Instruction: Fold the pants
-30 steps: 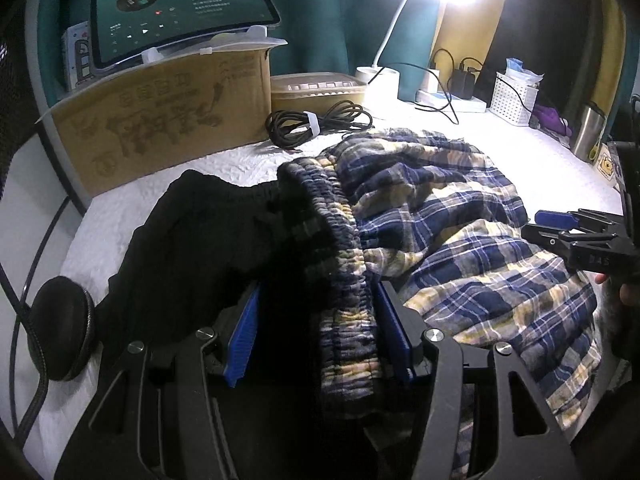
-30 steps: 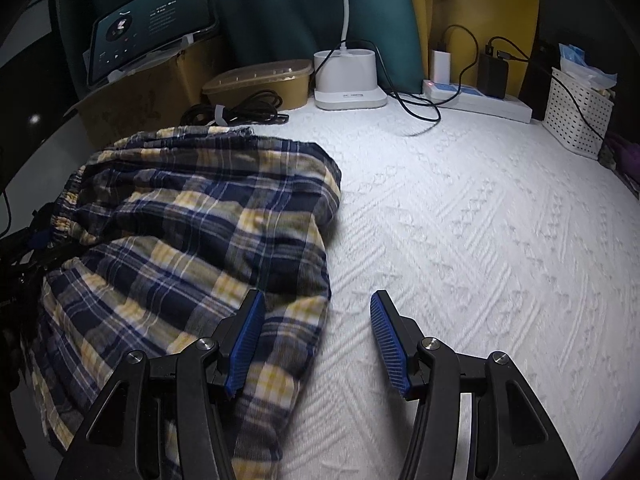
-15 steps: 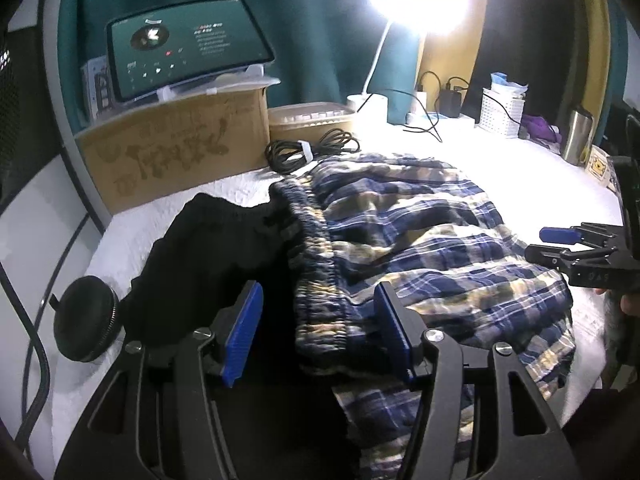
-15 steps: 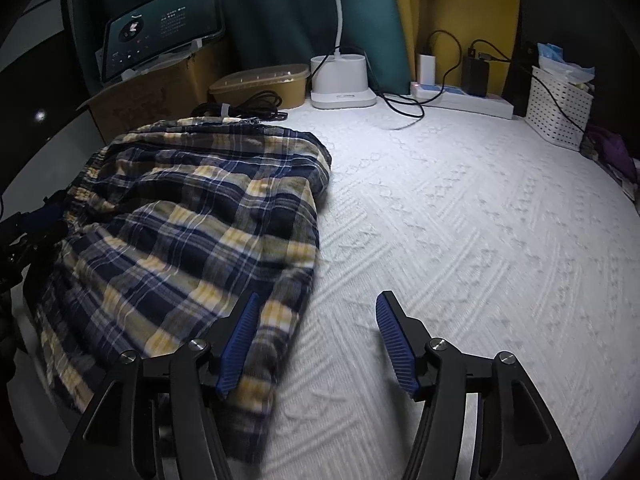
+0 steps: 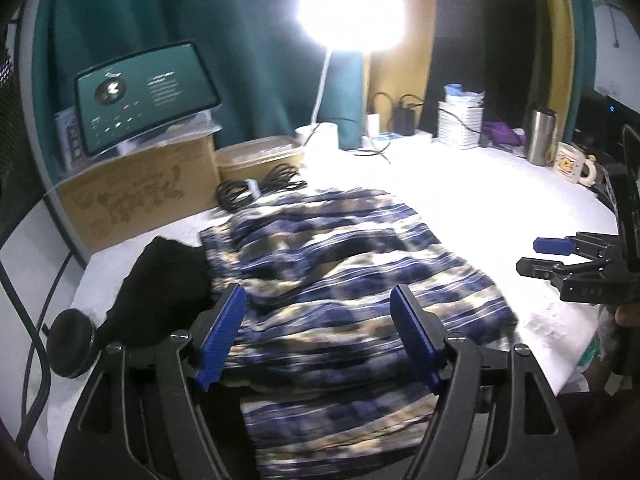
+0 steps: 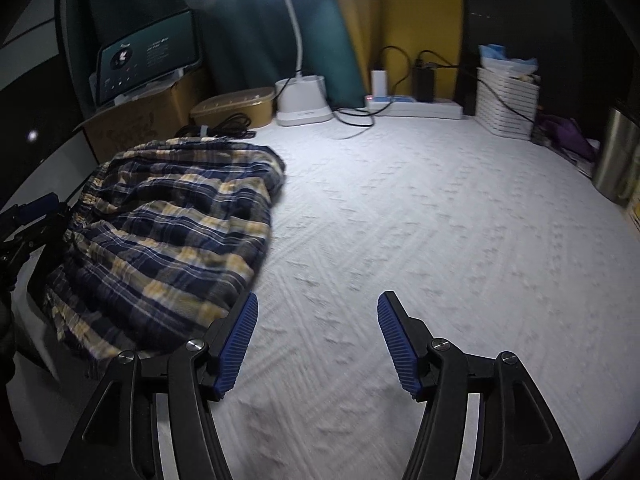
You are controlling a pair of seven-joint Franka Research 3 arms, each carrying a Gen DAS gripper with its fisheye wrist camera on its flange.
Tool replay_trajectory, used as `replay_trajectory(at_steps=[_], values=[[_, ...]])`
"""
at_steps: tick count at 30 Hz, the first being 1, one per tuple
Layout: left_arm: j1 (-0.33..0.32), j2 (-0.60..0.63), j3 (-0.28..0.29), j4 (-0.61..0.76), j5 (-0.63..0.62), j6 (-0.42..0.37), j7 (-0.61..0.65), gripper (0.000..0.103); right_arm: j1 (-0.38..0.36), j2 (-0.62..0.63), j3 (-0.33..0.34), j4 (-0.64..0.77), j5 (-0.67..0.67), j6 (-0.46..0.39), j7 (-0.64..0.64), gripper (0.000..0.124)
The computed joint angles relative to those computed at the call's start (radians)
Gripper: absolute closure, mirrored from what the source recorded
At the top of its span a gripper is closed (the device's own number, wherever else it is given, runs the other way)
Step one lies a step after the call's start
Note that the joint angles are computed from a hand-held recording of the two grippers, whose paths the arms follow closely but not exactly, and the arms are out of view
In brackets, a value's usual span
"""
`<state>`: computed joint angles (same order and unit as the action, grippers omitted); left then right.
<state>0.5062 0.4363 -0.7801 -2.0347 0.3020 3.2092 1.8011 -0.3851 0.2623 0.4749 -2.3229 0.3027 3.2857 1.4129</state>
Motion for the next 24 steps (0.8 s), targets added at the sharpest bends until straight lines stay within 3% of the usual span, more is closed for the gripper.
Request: replay_trajectory(at_steps=[6, 11, 14, 18, 22, 24], values=[[0.050, 0.010, -0.100, -0.024, 0.011, 0.002, 0.000, 0.027, -0.174, -0.060, 0.129, -0.103, -0.059, 0.054, 0.077, 0.059], [0.064, 0.012, -0.155, -0.042, 0.035, 0.010, -0.008, 0.027, -0.427, -0.111, 0.312, -0.193, -0.211, 0.098, 0.239, 0.059], [0.076, 0.031, -0.199, -0.045, 0.049, 0.002, -0.034, 0.027, -0.545, -0.161, 0.379, -0.246, -0.332, 0.125, 0.362, 0.059], [0.065, 0.036, -0.225, -0.054, 0.068, 0.008, -0.047, 0.027, -0.606, -0.236, 0.372, -0.294, -0.493, 0.150, 0.535, 0.058], [0.073, 0.037, -0.257, -0.063, 0.102, 0.019, -0.067, 0.027, -0.590, -0.297, 0.272, -0.323, -0.714, 0.179, 0.741, 0.057], [0.071, 0.028, -0.266, -0.062, 0.114, 0.013, -0.083, 0.027, -0.563, -0.324, 0.222, -0.334, -0.762, 0.186, 0.787, 0.057]])
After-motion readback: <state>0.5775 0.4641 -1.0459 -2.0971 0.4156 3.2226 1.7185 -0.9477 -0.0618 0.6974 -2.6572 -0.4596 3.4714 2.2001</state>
